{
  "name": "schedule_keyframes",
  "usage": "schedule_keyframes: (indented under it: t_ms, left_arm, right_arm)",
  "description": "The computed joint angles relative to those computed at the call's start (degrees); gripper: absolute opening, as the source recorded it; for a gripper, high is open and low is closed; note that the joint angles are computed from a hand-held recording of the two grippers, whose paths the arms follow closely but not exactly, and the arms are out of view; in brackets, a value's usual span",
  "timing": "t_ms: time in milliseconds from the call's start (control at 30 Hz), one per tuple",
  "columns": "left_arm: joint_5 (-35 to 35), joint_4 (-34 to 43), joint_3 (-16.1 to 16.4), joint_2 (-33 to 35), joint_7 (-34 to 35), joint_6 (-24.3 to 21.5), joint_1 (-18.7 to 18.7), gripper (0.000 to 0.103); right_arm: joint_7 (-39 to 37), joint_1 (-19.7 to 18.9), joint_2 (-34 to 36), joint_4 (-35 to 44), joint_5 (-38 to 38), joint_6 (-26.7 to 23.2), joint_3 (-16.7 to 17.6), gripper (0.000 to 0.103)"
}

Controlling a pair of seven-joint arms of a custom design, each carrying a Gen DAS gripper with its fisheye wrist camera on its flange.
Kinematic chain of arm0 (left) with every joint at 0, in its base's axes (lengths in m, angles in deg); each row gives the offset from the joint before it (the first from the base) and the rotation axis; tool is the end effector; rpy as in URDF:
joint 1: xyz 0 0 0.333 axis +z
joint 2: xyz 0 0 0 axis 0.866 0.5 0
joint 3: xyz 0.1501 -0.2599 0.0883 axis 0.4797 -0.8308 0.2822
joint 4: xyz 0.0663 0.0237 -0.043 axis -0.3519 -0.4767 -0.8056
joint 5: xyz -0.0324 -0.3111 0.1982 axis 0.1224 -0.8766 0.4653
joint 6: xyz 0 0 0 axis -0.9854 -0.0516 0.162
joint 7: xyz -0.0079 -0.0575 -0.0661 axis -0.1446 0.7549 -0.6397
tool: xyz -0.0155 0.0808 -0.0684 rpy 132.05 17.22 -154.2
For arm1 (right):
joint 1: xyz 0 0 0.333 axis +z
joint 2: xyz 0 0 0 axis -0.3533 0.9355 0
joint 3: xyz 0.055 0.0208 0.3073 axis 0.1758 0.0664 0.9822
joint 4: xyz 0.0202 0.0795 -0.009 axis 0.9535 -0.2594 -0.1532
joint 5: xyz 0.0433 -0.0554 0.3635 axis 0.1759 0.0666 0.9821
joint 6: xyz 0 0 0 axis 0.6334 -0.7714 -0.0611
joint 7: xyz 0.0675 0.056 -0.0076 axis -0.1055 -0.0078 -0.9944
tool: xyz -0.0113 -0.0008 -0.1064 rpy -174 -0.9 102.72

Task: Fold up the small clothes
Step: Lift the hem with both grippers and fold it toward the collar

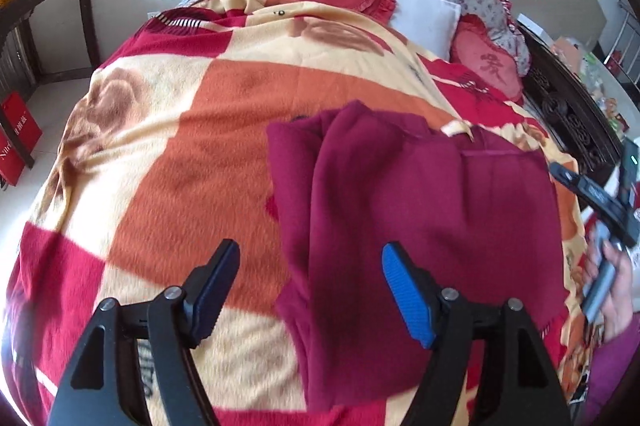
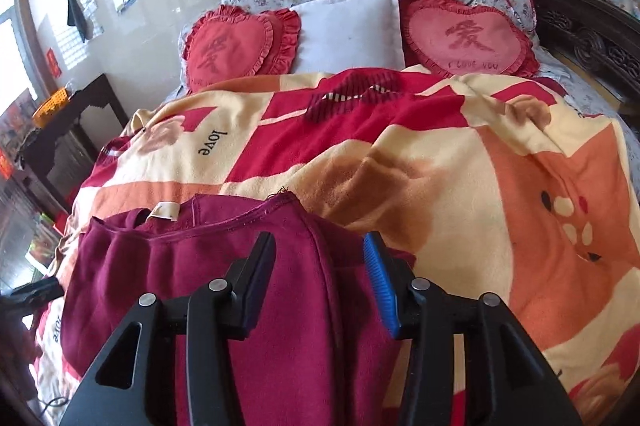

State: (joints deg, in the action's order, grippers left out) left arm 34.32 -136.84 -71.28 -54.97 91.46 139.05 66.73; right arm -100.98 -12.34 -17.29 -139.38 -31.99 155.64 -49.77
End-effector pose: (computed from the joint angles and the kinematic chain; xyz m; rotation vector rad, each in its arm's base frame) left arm 0.6127 -0.0536 0.3491 -1.4819 2.4986 -0.8918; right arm 0.4522 0.1519 0.3921 -1.2082 2.1994 -0.6674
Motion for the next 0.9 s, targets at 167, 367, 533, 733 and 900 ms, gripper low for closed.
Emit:
schedule_keyframes:
  t_ms: [167,367,533,733,900]
  left_arm:
    - [1.12,-4.56,1.3,-2.87,3.33,-1.23,1.1,0.079]
    - [1.23,-7.96,2.78,-3.83,6.12,-2.5,1.17,0.079]
    - [-0.14,-8.39,3.12,-4.03,8.24,-5.54,2.0,0.079]
    - [-3.19,-8.25,3.86,-4.9,12.0,-10.57,3.01,0.078]
    - [-3.85,-8.7,3.73,-4.01,11.28,-7.24,0.92,0.077]
  right_arm:
    - [-13.31,0.95,6.37,5.46,6.97,1.06,-1.87,0.0]
    - [-3.3,0.93,7.62,6.81,2.59,-1.44,-3.56,0.0]
    - [-1.23,1.86,1.21,0.55,2.46,1.95,-2.81,0.02]
    - [-0.54,3.26,-12.11,-14.95,9.58,5.89,1.66,0.023]
    - [-4.64,4.89,-9.84,-18.07,17.3,8.49,5.0,0.007]
